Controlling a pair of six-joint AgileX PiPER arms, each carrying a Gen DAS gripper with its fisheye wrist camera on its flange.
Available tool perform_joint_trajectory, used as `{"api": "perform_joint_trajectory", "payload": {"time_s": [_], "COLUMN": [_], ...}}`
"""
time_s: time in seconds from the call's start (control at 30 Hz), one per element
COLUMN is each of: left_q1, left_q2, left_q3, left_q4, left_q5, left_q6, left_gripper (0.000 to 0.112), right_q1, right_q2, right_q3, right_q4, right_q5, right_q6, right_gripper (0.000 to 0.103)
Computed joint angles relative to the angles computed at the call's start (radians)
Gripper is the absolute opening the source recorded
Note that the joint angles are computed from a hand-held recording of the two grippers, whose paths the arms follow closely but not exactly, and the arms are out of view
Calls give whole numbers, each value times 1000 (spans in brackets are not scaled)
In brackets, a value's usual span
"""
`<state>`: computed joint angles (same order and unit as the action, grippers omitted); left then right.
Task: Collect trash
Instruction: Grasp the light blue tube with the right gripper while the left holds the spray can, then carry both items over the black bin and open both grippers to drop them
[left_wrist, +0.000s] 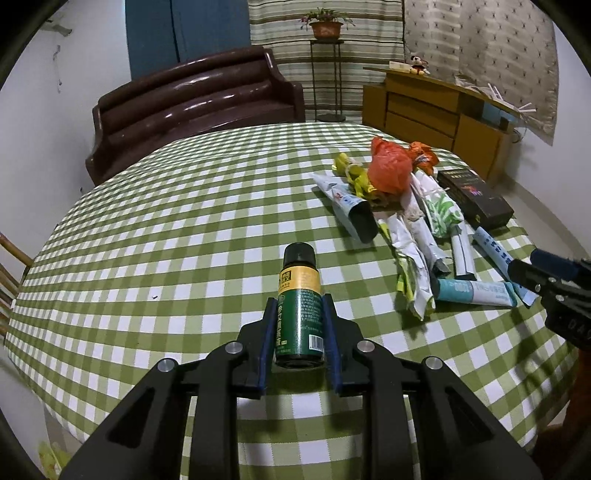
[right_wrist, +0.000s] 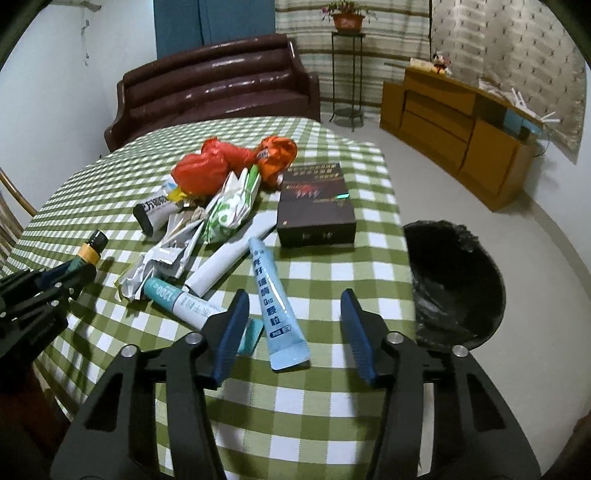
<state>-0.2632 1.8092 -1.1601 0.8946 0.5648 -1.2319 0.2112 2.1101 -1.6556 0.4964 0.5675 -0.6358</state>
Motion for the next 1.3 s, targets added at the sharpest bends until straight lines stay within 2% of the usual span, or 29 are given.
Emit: {"api": "perform_joint_trajectory", "payload": {"time_s": [0.1, 0.23, 0.27, 0.3, 0.5, 0.7, 0.87, 1.13, 1.3], "left_q1": [6, 10, 12, 11, 10, -4, -28, -83, -115], "left_q2": [2, 8, 12, 15, 19, 9, 14, 117, 245], "left_q3": [0, -8, -15, -16, -22, -32, -84, -299, -523], "left_q4": [-6, -14, -21, -18, -10, 1, -2, -58, -165], "left_q5": [-3, -4, -4, -4, -5, -4, 0, -7, 14], "left_q6": [3, 10, 18, 13, -1, -10, 14, 135, 283], "left_gripper": [25, 25, 25, 25, 25, 25, 25, 25, 25], "right_q1": [2, 6, 9, 11, 11, -3, -33, -126, -170], "right_q2": [14, 12, 10, 8, -9, -61, -105, -75, -36], "right_q3": [-21, -12, -5, 1, 28, 71, 85, -12, -79], "right_q4": [-16, -22, -27, -29, -6, 84, 125, 40, -21], "right_q5": [24, 11, 0, -5, -13, -27, -50, -79, -89], "right_q6": [16, 4, 3, -1, -38, -127, -163, -38, 48], "right_gripper": [35, 28, 21, 19, 17, 17, 17, 17, 17]}}
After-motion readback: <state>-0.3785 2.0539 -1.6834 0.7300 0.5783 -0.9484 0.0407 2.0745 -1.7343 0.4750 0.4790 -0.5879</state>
